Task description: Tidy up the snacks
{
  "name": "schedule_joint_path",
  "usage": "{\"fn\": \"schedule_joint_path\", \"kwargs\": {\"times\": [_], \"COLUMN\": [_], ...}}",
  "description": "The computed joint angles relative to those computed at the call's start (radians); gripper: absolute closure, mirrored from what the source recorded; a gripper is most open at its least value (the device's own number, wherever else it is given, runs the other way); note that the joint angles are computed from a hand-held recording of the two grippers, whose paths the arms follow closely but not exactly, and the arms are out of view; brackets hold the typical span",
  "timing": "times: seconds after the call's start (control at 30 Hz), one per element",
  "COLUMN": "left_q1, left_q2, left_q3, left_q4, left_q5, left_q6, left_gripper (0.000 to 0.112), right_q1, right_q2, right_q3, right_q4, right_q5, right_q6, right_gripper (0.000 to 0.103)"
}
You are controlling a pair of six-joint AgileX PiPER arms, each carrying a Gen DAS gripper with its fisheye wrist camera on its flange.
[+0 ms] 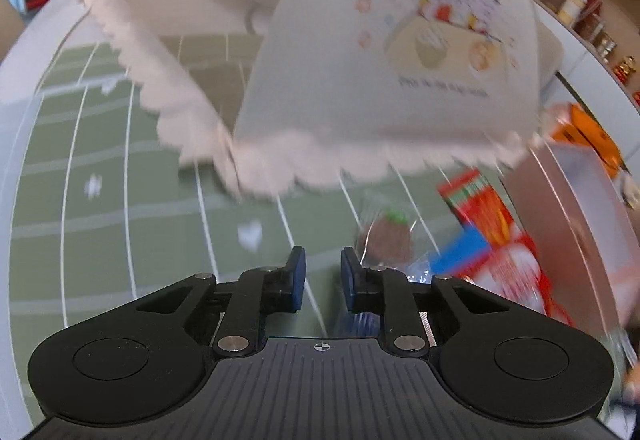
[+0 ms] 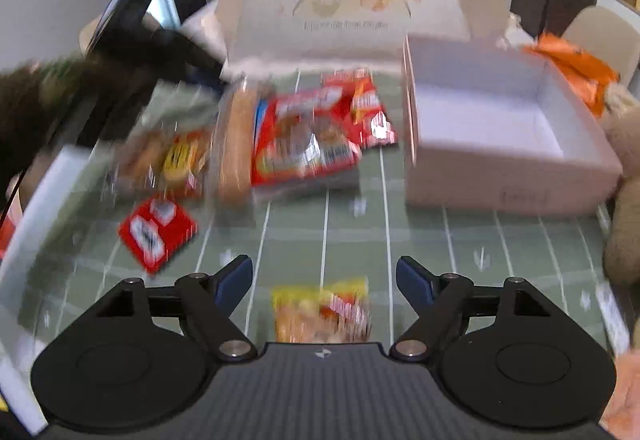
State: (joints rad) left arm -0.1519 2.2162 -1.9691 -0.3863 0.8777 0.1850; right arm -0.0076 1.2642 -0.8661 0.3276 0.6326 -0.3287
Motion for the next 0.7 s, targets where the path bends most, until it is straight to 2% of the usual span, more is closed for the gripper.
{"fn": "schedule_joint_path", "kwargs": {"times": [0.17,0.27,0.33,0.37,0.43,0.5,0.57,0.63,0.7], "left_q1": [0.025,0.041,0.062,0.071,0.098,0.092,0.075,0.059,0.039], "left_q2": [-0.152,-0.279,-0.385,-0.423,-0.496,-0.546,-0.609,-0.651,-0.676], "left_q3": [0.259,0.430,0.554,0.593,0.664,0.708,0.778,0.843,0.901], "left_q4": [-0.118,-0.165,-0.229,-0.262,-0.344,-0.342,-0.301,-0.276,-0.239], "left_q5": [-0.045,-0.140,-0.190,-0.191,-0.144,-0.107,-0.114,-0.131,-0.164], "left_q6": [0.154,0.178,0.217,0.234,0.304,0.311,0.276,0.241,0.188], "left_gripper": [0.090,0.089,0.089,0.089,0.089,0.089,0.089,0.089,0.089], "right_q1": [0.082,0.110,0.144,0.160,0.197,0.215,0.204,0.176,0.163], "right_q2": [0.144,0.286,0.381,0.418,0.498,0.549,0.571,0.549,0.500], "right_q3": [-0.159,-0.276,-0.346,-0.362,-0.402,-0.432,-0.435,-0.420,-0.369], "right_q4": [-0.112,-0.078,-0.133,-0.159,-0.276,-0.366,-0.335,-0.179,-0.113], "right_q5": [-0.121,-0.165,-0.177,-0.192,-0.229,-0.233,-0.223,-0.182,-0.152], "right_q6": [0.104,0.087,0.135,0.143,0.217,0.304,0.298,0.199,0.124], "right_gripper": [0.019,0.018,0.018,0.018,0.018,0.018,0.021,0.025,0.028]}}
